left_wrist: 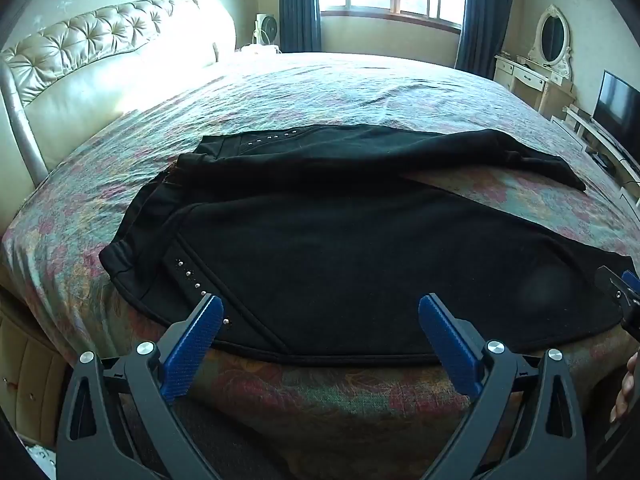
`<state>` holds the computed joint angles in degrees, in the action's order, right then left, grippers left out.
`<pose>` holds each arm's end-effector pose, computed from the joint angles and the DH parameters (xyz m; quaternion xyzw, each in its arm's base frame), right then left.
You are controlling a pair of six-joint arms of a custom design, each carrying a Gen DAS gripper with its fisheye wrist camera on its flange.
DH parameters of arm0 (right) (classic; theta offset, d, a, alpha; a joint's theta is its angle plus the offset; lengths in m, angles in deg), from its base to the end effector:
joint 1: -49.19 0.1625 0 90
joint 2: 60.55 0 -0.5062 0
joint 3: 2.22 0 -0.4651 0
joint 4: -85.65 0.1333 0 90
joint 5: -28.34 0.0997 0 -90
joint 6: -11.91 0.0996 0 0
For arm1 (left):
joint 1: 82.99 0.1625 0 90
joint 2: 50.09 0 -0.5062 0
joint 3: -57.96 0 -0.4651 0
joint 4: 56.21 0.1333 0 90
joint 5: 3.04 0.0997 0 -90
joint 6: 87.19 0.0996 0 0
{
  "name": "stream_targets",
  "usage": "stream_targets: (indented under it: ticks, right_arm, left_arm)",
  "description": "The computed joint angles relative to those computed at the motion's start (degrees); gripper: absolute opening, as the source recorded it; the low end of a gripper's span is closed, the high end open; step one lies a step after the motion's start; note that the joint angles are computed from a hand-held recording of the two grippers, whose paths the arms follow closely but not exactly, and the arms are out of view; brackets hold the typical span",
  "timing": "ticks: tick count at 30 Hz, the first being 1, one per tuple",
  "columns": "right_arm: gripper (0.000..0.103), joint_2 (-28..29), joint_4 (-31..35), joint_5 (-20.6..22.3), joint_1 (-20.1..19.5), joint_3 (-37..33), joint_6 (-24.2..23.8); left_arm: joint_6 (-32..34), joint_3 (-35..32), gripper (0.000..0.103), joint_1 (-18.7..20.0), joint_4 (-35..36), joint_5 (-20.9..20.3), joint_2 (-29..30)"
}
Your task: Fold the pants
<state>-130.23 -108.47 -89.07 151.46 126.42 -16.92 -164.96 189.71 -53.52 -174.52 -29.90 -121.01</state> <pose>0.2020 -0.5175 0.2470 0.2297 -0.8719 0.3376 0.2702 -0.2843 -0.4158 0.1432 0.0223 0.8307 -0.3848 0.4018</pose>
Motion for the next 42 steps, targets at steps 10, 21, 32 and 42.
stream_targets:
  ticks: [10, 21, 32, 42]
  right_arm:
    - [0.101, 0.21, 1.24, -2.31, 0.61, -0.05, -1.10]
    - [0.101, 0.60, 0.85, -3.01, 0.91, 0.29, -1.27]
    - [0.101, 0.65, 1.77, -3.27, 0.81, 0.34, -0.79]
    - [0.101, 0.57, 2.13, -3.15, 0.52, 0.49, -0.36]
  left_arm:
    - [-0.52, -0.78, 0.098, -0.18, 1.51, -0.57, 1.36]
    - [-0.71, -0.13, 0.098, 0.10, 0.65, -0.92, 0.93]
    - [-0.68, -0.25, 0.098, 0.33, 0.71, -1.40, 0.97]
    - [-0.65, -0.07, 0.098, 0.59, 0.31, -1.99, 0.87]
